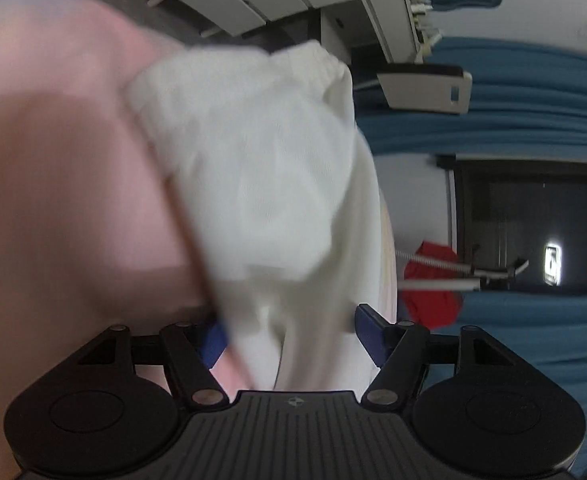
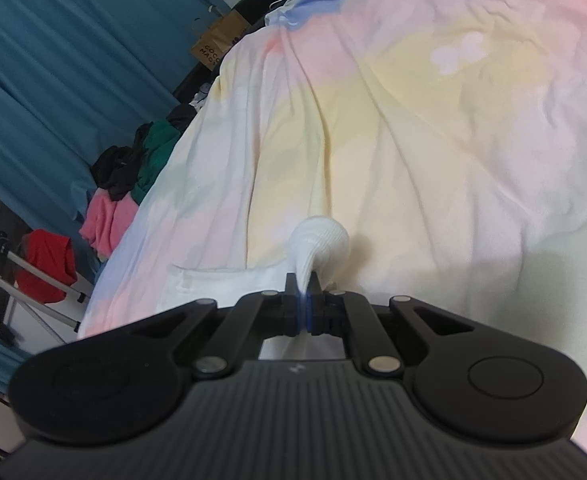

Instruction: Fold clothes

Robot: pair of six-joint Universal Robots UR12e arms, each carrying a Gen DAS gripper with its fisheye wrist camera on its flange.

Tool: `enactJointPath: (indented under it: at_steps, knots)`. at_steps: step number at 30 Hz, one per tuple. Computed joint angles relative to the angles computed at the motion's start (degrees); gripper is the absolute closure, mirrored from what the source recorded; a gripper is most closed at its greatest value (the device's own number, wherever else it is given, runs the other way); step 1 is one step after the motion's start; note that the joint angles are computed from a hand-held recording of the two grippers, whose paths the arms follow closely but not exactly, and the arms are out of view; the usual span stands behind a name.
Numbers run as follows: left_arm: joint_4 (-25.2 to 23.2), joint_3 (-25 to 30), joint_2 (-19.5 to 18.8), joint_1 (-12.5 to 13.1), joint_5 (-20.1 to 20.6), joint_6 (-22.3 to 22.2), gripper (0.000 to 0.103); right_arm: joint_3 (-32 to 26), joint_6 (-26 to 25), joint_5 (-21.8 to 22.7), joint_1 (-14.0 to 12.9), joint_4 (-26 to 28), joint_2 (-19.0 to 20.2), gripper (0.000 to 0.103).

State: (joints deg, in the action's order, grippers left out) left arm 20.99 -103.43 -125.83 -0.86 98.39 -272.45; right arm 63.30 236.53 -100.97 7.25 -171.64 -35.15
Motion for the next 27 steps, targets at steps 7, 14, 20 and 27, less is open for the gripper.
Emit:
enactJointPath:
  at_steps: [7, 14, 20, 27]
  knots:
    - [-5.3, -1.3, 2.4, 1.7, -1.0, 3.9, 0.096, -2.0, -4.5, -3.3, 0.7, -0.5, 1.2, 0.097]
    - [-13.0, -5.8, 12.9, 4.1, -3.8, 18.8, 0.099, 0.4, -0.4, -5.0, 0.6, -3.1, -0.3, 0.097]
    - [-17.8, -10.7, 18.9, 5.3, -8.1, 23.4, 0.099, 5.8, 7.2, -7.0, 0.8, -4.7, -3.7, 0.097]
    - [-27.3, -14.3, 22.1, 4.4, -5.1, 28.9, 0.097, 9.3, 8.2, -11.7, 1.7, 6.8, -7.5, 0.097]
